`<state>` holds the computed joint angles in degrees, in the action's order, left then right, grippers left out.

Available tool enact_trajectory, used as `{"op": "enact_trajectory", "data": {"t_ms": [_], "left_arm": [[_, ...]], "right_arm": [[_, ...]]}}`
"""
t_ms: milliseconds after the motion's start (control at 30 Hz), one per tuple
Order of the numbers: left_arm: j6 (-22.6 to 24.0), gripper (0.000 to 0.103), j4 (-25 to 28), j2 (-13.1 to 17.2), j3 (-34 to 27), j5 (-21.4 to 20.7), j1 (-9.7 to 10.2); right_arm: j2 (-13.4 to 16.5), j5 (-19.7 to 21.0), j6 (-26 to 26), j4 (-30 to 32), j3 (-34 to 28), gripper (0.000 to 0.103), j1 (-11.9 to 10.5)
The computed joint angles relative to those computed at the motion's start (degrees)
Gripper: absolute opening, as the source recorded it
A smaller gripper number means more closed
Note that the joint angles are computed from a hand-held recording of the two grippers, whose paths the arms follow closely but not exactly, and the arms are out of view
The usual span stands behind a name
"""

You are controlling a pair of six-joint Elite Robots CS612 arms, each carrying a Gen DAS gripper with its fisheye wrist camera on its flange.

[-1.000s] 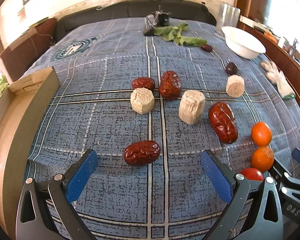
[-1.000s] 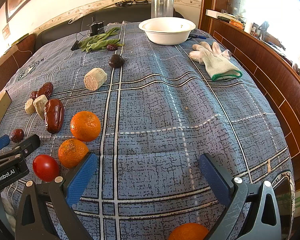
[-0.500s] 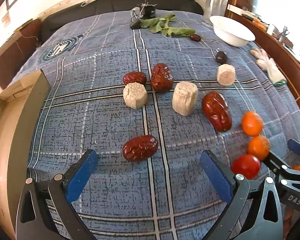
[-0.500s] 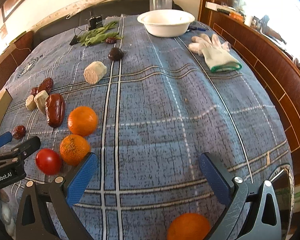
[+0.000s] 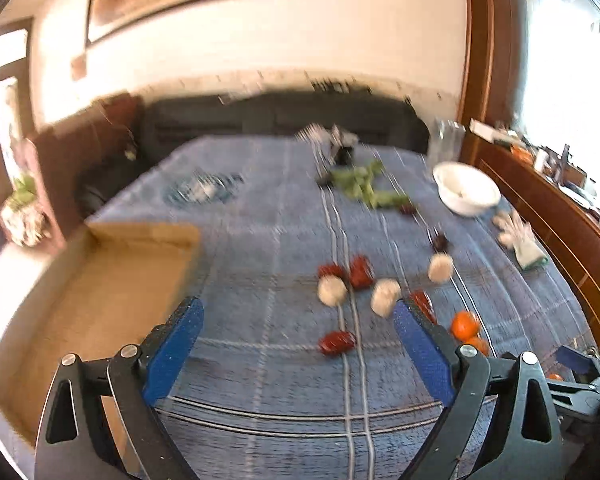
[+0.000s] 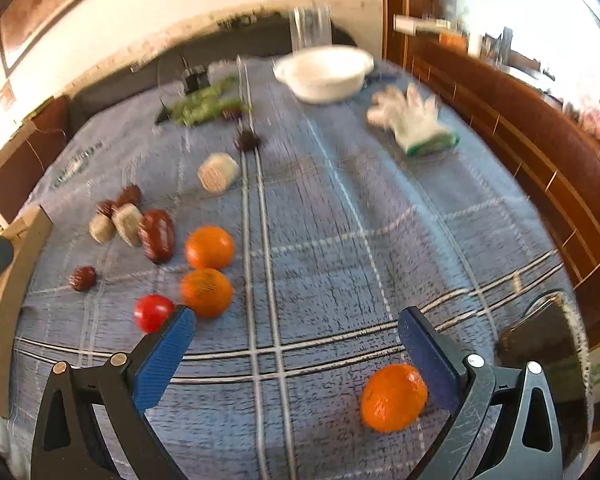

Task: Organize fruits
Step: 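Move both tools over the table toward the fruits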

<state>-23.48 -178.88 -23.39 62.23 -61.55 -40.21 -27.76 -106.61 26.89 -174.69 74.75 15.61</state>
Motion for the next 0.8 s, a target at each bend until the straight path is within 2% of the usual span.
{"op": "enact_trajectory", "data": {"t_ms": [67, 200, 267, 333, 467, 567, 800], "left_arm": [[1.3, 0.096, -3.5, -0.6, 1.5, 2.5, -0.43], [2.9, 0.096, -6.4, -1.2, 2.8, -0.6, -0.14], [2.8, 0.096, -7.0, -1.8, 3.8, -1.2, -0.08], [2.5, 0.096, -7.0, -2.2, 4.6, -1.4, -0.11], [2.3, 0.096, -7.2, -2.7, 5.7, -1.6, -0.05], [2.6, 0.096, -7.2, -2.9, 6.2, -1.8, -0.08], [2.8, 0.096, -7.0, -3.1, 6.7, -1.9, -0.04]], "right_arm": [[-0.1, -3.7, -1.6, -3.7, 0.5, 0.103, 1.0], [0.8, -11.0, -5.1, -14.3, 0.7, 0.103, 2.6], [1.2, -13.4, -6.7, -17.5, 0.5, 0.103, 3.1], [1.2, -13.4, -6.8, -18.5, 0.8, 0.103, 3.2], [0.4, -9.7, -3.3, -19.8, 2.3, 0.103, 2.6], [0.0, -11.0, -3.2, -18.4, 2.5, 0.103, 3.0], [-0.3, -8.5, -2.5, -17.8, 3.2, 0.103, 2.6]]}}
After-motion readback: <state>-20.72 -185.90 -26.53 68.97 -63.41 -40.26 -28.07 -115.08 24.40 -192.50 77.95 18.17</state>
